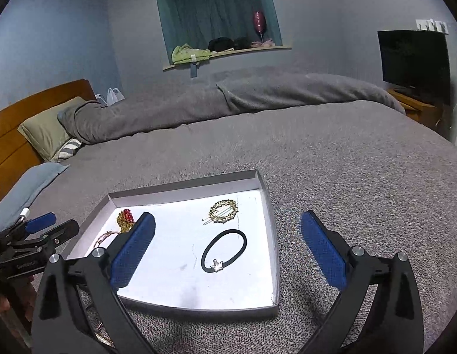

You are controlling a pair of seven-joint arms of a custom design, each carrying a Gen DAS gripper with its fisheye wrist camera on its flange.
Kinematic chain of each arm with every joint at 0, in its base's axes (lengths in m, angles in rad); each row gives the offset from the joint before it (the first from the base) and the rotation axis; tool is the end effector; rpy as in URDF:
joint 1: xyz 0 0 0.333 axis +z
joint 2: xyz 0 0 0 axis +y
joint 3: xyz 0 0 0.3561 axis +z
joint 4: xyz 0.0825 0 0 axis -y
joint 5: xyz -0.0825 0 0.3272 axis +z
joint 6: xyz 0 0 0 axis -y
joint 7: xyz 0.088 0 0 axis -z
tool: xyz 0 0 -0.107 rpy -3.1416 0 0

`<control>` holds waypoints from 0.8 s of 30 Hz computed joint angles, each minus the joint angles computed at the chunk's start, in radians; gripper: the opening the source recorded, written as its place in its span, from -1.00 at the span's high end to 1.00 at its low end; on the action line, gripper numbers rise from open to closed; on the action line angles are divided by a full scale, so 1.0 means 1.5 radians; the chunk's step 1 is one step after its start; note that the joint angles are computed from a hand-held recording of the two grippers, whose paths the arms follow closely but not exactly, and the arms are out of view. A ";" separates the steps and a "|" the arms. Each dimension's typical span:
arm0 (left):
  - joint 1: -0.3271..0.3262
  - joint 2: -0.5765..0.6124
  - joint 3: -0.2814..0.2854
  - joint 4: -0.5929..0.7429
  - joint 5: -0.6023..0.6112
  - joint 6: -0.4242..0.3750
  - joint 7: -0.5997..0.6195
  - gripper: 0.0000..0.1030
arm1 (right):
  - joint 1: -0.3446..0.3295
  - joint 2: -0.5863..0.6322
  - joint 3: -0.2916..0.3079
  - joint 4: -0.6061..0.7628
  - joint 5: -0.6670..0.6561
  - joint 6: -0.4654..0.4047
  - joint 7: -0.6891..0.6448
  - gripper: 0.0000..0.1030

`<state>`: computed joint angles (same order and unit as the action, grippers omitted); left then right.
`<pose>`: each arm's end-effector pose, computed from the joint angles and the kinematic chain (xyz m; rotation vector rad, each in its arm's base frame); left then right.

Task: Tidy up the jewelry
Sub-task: 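Move both open tools back toward the silver bangles and beaded bracelets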

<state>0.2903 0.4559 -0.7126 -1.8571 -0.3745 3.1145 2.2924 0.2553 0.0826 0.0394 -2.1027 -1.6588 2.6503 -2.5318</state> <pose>0.6328 -0.1596 0.4901 -1.1823 2.1851 -1.1252 0.5053 0.1810 0.4797 -1.1435 1.9043 -0.9567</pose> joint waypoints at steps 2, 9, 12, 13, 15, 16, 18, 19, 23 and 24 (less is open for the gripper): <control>0.006 -0.005 -0.004 -0.006 -0.002 0.001 0.001 -0.80 | 0.004 -0.008 0.003 -0.008 -0.006 -0.013 0.014 -0.90; 0.082 -0.027 -0.071 -0.060 -0.017 0.033 0.022 -0.83 | 0.014 -0.024 0.013 -0.031 -0.017 -0.035 0.033 -0.90; 0.132 -0.033 -0.115 -0.081 -0.018 0.040 0.020 -0.83 | 0.022 -0.033 0.020 -0.044 -0.016 -0.050 0.038 -0.90; 0.153 -0.033 -0.135 -0.090 -0.016 0.046 0.021 -0.84 | 0.024 -0.036 0.021 -0.049 -0.017 -0.052 0.043 -0.90; 0.179 -0.035 -0.160 -0.106 -0.003 0.061 0.019 -0.84 | 0.027 -0.041 0.024 -0.054 -0.022 -0.055 0.055 -0.90; 0.188 -0.037 -0.167 -0.115 0.006 0.071 0.016 -0.84 | 0.030 -0.044 0.026 -0.056 -0.025 -0.059 0.059 -0.90; 0.209 -0.038 -0.185 -0.126 0.021 0.082 0.008 -0.84 | 0.035 -0.046 0.031 -0.060 -0.025 -0.069 0.060 -0.90; 0.226 -0.038 -0.200 -0.133 0.027 0.089 0.003 -0.85 | 0.039 -0.048 0.034 -0.064 -0.023 -0.076 0.059 -0.90; 0.270 -0.034 -0.232 -0.153 0.053 0.114 -0.025 -0.87 | 0.049 -0.050 0.040 -0.072 -0.009 -0.088 0.039 -0.90; 0.279 -0.033 -0.238 -0.156 0.059 0.118 -0.034 -0.87 | 0.053 -0.051 0.042 -0.074 -0.003 -0.095 0.029 -0.90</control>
